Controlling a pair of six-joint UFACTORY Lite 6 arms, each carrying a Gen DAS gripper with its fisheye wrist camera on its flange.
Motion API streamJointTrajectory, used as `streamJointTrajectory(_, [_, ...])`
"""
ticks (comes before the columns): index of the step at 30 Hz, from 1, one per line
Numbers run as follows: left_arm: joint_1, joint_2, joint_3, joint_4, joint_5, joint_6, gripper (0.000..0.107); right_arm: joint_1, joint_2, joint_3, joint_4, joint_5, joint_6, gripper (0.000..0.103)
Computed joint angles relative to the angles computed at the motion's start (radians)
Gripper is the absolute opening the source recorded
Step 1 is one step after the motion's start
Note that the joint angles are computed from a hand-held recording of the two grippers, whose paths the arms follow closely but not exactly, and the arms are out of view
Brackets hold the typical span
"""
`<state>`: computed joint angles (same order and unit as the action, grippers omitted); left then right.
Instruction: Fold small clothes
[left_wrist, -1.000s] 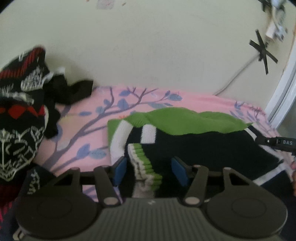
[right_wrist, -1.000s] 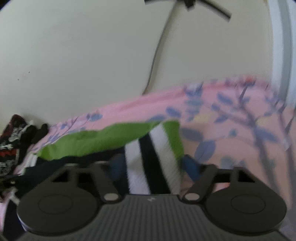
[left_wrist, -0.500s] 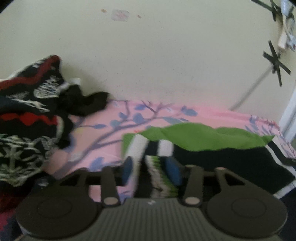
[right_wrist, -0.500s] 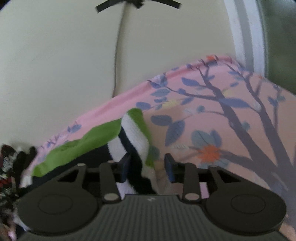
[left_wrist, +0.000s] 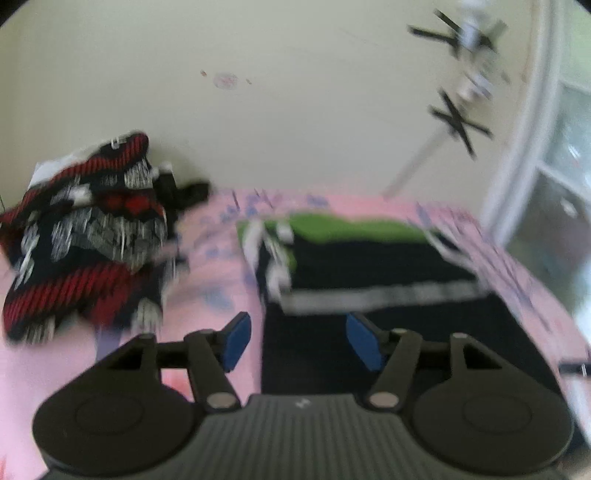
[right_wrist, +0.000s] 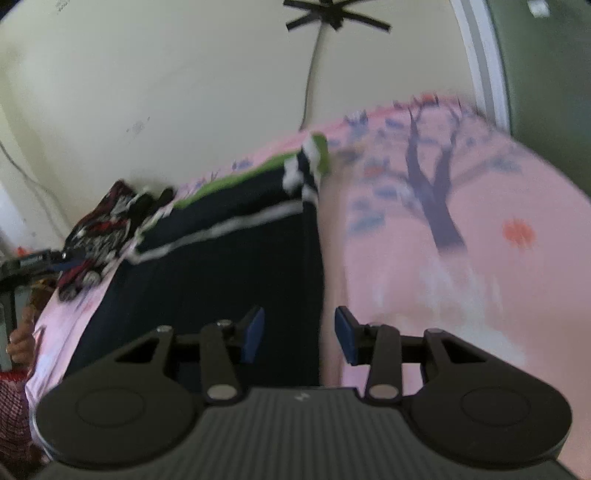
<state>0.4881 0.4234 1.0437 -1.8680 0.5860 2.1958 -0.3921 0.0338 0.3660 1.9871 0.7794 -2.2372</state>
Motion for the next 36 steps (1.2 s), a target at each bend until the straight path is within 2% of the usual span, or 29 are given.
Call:
streamJointTrajectory(3, [0.057, -0.175, -0.268, 0.004, 0.012, 0.119, 0.061, -0.151, -0.03, -0.089, -0.155, 0.088, -0.021, 0.038])
streamJointTrajectory(8, [0.212, -0.349, -0.523, 0.155, 0.084, 0.078, 0.068, -0.429, 0.033, -0.123, -0.447, 0.224, -0.02, 0.041])
streamJointTrajectory(9, [0.243, -0.374, -0.561, 0.177, 0.096, 0.073, 0.072, -0.474, 0.062, -0.117, -0.497, 0.242, -0.022, 0.045])
streamJointTrajectory(12, [0.356, -0.391, -0.622, 0.293, 0.162, 0.008, 0.087, -0.592, 0.182, -0.078, -0.643, 0.297, -0.022, 0.045])
streamJointTrajectory(14, [0.398, -0.359, -0.63, 0.357, 0.193, -0.042, 0.088, -0.615, 0.251, -0.062, -0.677, 0.325, -0.044, 0.046])
streamJointTrajectory(17, [0.399, -0.375, -0.68, 0.303, 0.192, 0.007, 0.09, -0.559, 0.314, -0.049, -0.647, 0.332, -0.071, 0.045])
streamJointTrajectory(18, [0.381, -0.4, -0.706, 0.27, 0.179, 0.023, 0.082, -0.543, 0.327, -0.051, -0.63, 0.342, -0.091, 0.045])
streamJointTrajectory(19, [0.356, -0.427, -0.726, 0.243, 0.16, 0.03, 0.067, -0.518, 0.333, -0.046, -0.619, 0.345, -0.091, 0.032])
streamJointTrajectory(20, [0.324, -0.454, -0.738, 0.233, 0.134, 0.016, 0.025, -0.489, 0.332, -0.043, -0.611, 0.346, -0.09, 0.021])
streamJointTrajectory(21, [0.29, -0.475, -0.739, 0.23, 0.098, -0.016, 0.009, -0.471, 0.325, -0.045, -0.604, 0.349, -0.095, 0.013])
streamJointTrajectory(23, [0.298, -0.484, -0.723, 0.275, 0.116, -0.087, 0.009, -0.463, 0.302, -0.038, -0.615, 0.392, -0.092, 0.012])
streamJointTrajectory(25, [0.355, -0.458, -0.659, 0.372, 0.205, -0.21, 0.009, -0.45, 0.287, 0.001, -0.605, 0.461, -0.042, 0.011])
streamJointTrajectory(27, [0.396, -0.418, -0.575, 0.419, 0.305, -0.311, 0.009, -0.399, 0.279, 0.059, -0.551, 0.508, 0.035, 0.011])
streamJointTrajectory(29, [0.376, -0.393, -0.498, 0.394, 0.337, -0.375, 0.009, -0.316, 0.279, 0.124, -0.451, 0.524, 0.086, 0.011])
streamJointTrajectory(33, [0.23, -0.291, -0.281, 0.28, 0.259, -0.46, 0.009, -0.112, 0.38, 0.357, -0.233, 0.476, 0.215, 0.011])
streamJointTrajectory(35, [0.141, -0.163, -0.099, 0.232, 0.205, -0.514, 0.009, -0.021, 0.462, 0.515, -0.142, 0.405, 0.285, 0.01])
streamJointTrajectory(36, [0.098, -0.101, -0.019, 0.196, 0.165, -0.525, 0.014, 0.027, 0.509, 0.598, -0.085, 0.347, 0.317, 0.011])
